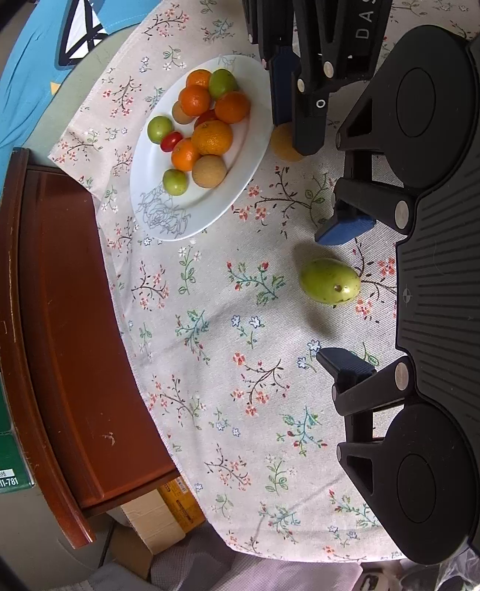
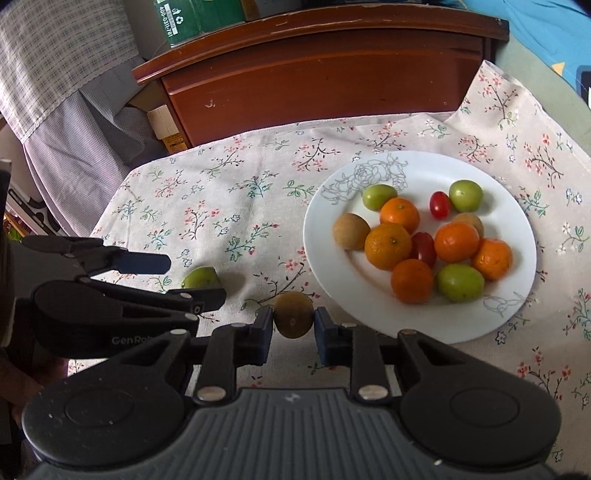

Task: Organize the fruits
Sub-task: 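Grasp a green jujube with the left gripper while the right grasps a brown kiwi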

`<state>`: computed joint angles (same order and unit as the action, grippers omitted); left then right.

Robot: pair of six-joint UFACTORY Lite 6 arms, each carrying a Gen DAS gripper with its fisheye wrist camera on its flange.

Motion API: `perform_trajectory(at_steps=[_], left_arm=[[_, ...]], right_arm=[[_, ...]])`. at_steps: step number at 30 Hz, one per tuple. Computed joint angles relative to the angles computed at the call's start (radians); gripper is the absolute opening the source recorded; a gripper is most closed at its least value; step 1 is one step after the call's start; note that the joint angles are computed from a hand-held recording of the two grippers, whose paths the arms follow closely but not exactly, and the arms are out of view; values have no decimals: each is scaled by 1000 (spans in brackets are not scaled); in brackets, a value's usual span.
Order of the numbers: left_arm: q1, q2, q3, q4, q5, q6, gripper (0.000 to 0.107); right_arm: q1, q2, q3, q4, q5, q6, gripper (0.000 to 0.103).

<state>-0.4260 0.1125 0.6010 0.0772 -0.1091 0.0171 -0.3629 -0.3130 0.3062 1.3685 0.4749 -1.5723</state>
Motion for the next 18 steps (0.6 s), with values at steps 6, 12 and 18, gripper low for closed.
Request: perform_trajectory(at_steps=[6,12,18], left_arm=[[-3,4,-4,190,-12,-177,36],[-11,-6,-11,312,-13,-290,24],[-25,-27,-26,256,-8,-237,24]], right_arm=[[2,11,4,6,8,-9,24],[8,16,4,12,4,-14,24],[3,13,7,-6,10,1,24]])
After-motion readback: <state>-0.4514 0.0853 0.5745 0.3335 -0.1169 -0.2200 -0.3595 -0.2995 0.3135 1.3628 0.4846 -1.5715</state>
